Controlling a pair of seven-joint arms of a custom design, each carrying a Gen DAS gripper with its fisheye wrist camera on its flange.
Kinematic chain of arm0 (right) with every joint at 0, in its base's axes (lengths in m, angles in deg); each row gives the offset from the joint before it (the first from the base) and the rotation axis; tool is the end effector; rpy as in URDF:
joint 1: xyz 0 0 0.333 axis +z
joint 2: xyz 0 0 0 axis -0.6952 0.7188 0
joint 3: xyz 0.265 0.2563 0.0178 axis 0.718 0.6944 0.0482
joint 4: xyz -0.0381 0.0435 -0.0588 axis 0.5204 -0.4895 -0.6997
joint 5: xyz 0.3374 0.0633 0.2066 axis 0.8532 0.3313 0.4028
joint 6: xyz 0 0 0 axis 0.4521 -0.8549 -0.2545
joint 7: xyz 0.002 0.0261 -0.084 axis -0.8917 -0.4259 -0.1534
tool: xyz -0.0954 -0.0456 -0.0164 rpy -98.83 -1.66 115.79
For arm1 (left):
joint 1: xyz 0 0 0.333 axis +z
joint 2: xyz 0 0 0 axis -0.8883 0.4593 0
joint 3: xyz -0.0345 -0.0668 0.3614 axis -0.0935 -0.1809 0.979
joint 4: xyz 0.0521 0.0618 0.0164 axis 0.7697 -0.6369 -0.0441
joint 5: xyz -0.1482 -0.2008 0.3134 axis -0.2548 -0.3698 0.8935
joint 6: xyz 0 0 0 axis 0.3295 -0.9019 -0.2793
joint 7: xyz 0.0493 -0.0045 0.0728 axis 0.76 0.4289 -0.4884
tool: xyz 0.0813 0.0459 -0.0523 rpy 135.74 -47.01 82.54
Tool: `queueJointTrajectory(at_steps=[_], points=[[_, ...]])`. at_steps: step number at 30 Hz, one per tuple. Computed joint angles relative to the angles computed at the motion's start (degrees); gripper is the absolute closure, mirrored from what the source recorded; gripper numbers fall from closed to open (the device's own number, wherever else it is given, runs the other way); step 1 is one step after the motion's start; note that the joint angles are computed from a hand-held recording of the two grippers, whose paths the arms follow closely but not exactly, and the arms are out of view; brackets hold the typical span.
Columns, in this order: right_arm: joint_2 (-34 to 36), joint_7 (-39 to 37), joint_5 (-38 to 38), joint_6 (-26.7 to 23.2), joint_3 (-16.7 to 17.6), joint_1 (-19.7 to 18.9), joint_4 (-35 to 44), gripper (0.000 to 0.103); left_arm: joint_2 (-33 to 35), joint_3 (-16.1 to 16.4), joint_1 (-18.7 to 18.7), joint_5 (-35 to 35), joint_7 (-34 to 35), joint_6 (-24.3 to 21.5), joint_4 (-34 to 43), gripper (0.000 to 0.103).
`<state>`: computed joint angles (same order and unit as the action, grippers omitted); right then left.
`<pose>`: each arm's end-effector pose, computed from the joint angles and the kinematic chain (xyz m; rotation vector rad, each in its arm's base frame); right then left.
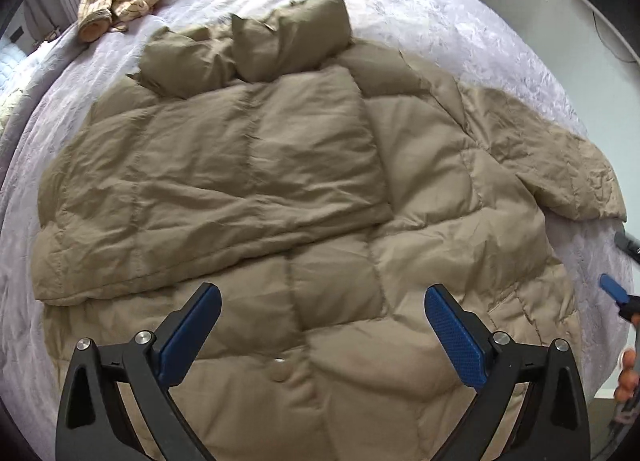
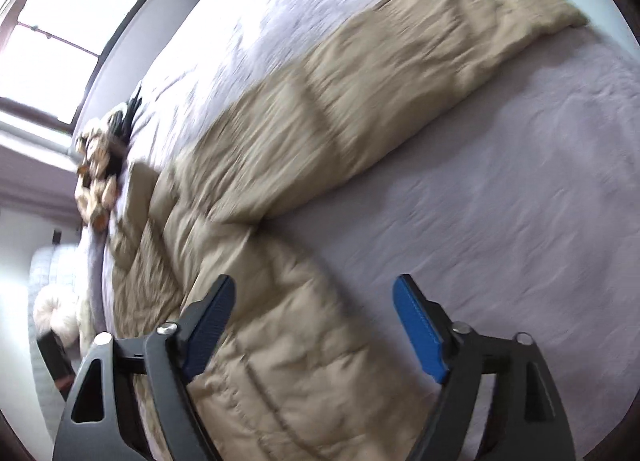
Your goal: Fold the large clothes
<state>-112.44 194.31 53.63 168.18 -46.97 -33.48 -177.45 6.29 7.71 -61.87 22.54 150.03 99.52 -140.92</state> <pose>0.4213 0.0480 0.5172 -1.1831 2.2629 -0.0171 0.5412 -0.0405 0.5049 -1.9971 2.2119 -0.4498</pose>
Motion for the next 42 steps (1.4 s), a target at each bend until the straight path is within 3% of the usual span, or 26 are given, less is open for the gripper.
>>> queueJointTrajectory(at_steps=[4, 7, 12, 17, 20, 24, 25, 26, 27, 28, 29, 30, 32, 34, 39, 42], points=[[-0.1, -0.5, -0.4, 2.0, -2.4, -2.5, -0.8, 0.000, -0.3, -1.3, -1.0, 2.4, -2.8, 1.0, -0.6, 0.001], [0.6, -3.7, 3.9, 3.2, -6.0, -1.8, -0.6, 0.000, 0.0, -2.1, -1.8, 4.6, -4.8, 1.2, -0.4, 0.001], [2.5, -5.5, 9.1, 6.3, -8.2, -3.4, -0.1, 0.000, 1.1, -2.4, -2.9, 4.9, -6.2, 1.6, 1.0, 0.001], [6.4, -20.7, 31.4, 12.0, -18.5, 5.1, 2.6, 0.000, 1.7, -2.4, -3.6, 3.1, -5.5, 2.6, 2.0, 0.001], [9.7, -28.8, 44.1, 12.4, -22.1, 7.6, 5.7, 0.000, 1.7, -2.3, -3.6, 2.9, -6.0, 2.6, 2.3, 0.001], [13.6, -40.0, 61.8, 11.2, -24.1, 8.5, 10.1, 0.001, 1.6, -2.0, -3.2, 3.6, -7.3, 3.5, 2.1, 0.001], [14.5, -42.0, 65.6, 10.2, -24.1, 8.2, 11.1, 0.002, 1.5, -1.9, -3.0, 4.2, -7.8, 4.0, 1.9, 0.001], [15.2, -42.5, 67.1, 9.1, -23.9, 7.6, 11.8, 0.011, 1.4, -1.9, -2.8, 5.0, -8.4, 4.4, 1.7, 0.001], [16.2, -42.0, 68.5, 6.9, -23.9, 6.9, 12.5, 0.037, 1.3, -1.8, -2.5, 5.7, -9.0, 4.6, 1.6, 0.001], [17.2, -40.4, 68.5, 4.2, -24.0, 6.0, 13.0, 0.053, 1.3, -1.7, -2.3, 6.5, -9.4, 4.4, 1.6, 0.001], [18.4, -38.7, 68.8, 1.0, -24.2, 5.1, 13.5, 0.079, 1.4, -1.5, -2.1, 6.7, -9.6, 4.2, 1.7, 0.001], [19.0, -39.5, 71.1, -0.4, -23.8, 4.5, 13.8, 0.087, 1.5, -1.2, -1.8, 6.6, -9.3, 3.9, 1.7, 0.001], [19.7, -43.7, 75.8, -0.5, -21.9, 3.9, 14.8, 0.090, 1.5, -0.6, -1.2, 5.7, -8.5, 3.2, 1.7, 0.001], [19.8, -46.2, 75.7, -0.1, -19.8, 3.2, 16.1, 0.092, 1.6, 0.1, -0.4, 4.4, -6.8, 2.8, 1.5, 0.001], [21.6, -48.6, 70.2, -0.7, -13.5, 2.5, 22.9, 0.092, 0.3, 1.3, 1.9, 4.8, -7.2, 5.5, -0.4, 0.001], [23.3, -48.8, 63.1, -0.5, -8.8, 2.8, 28.1, 0.092, -0.6, 2.0, 3.3, 5.3, -7.8, 7.1, -1.0, 0.001]])
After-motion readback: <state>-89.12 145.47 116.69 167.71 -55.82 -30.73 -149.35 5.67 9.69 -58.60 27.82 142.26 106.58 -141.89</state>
